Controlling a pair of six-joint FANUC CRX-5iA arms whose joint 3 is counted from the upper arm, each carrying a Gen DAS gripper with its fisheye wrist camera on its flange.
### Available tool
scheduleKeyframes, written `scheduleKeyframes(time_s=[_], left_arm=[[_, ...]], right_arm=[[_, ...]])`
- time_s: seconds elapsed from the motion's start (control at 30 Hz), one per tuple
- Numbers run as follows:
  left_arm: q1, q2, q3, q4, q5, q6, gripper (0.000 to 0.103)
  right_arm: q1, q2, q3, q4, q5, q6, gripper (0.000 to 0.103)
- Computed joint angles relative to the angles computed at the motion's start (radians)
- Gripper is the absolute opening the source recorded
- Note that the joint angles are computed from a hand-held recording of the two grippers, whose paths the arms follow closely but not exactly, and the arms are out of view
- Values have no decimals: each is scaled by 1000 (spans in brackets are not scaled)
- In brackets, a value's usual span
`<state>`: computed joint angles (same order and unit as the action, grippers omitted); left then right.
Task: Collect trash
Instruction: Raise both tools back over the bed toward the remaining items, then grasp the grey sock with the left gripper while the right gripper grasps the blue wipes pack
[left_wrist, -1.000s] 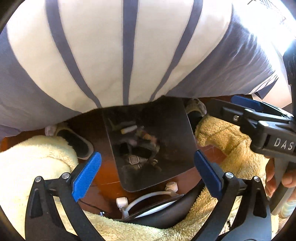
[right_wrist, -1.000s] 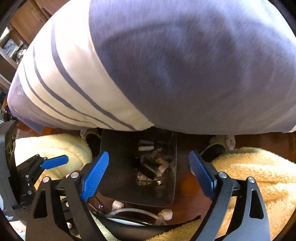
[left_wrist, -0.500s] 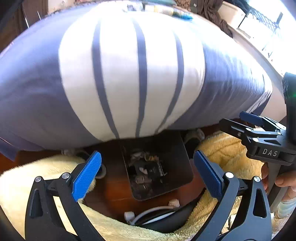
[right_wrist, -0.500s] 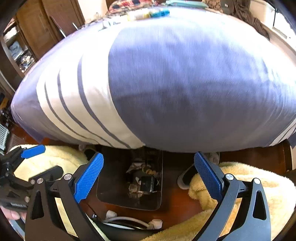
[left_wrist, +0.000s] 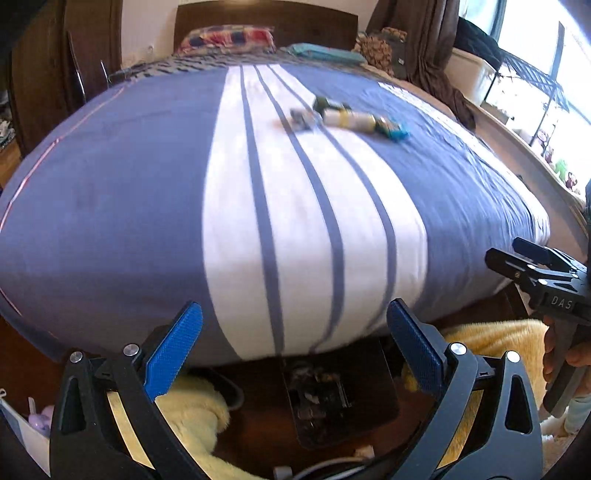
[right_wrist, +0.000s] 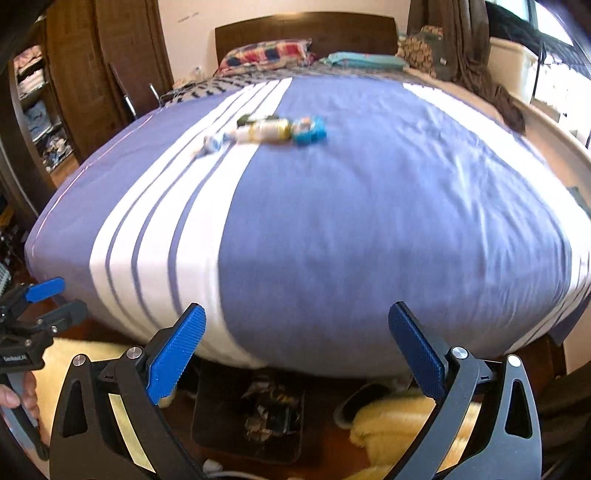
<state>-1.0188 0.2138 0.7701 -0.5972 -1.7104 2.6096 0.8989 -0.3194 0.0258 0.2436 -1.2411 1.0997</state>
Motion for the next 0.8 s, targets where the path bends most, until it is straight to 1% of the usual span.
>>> scheduleKeyframes(time_s=[0.1,0.3,0.5,0.7,0.77,0.8], left_arm=[[20,9,29,-14,-8,-30,95],[91,43,87,-6,6,-114,95],[173,86,131,37,35,-177,95],[251,152,198,82,56,-244,95],[272,170,216,97,61,-261,95],[282,180,228,105,65,-269,95]], right_arm=[[-31,42,51,5,16,25,99],[-86,137,148,-2,38,60,99],[-131,248,246,-15,47,89,99],[-167,363,348,-45,49,133,99],[-176,406,388,-61,46,161,96],[-179,429,410,-61,43,166,91]])
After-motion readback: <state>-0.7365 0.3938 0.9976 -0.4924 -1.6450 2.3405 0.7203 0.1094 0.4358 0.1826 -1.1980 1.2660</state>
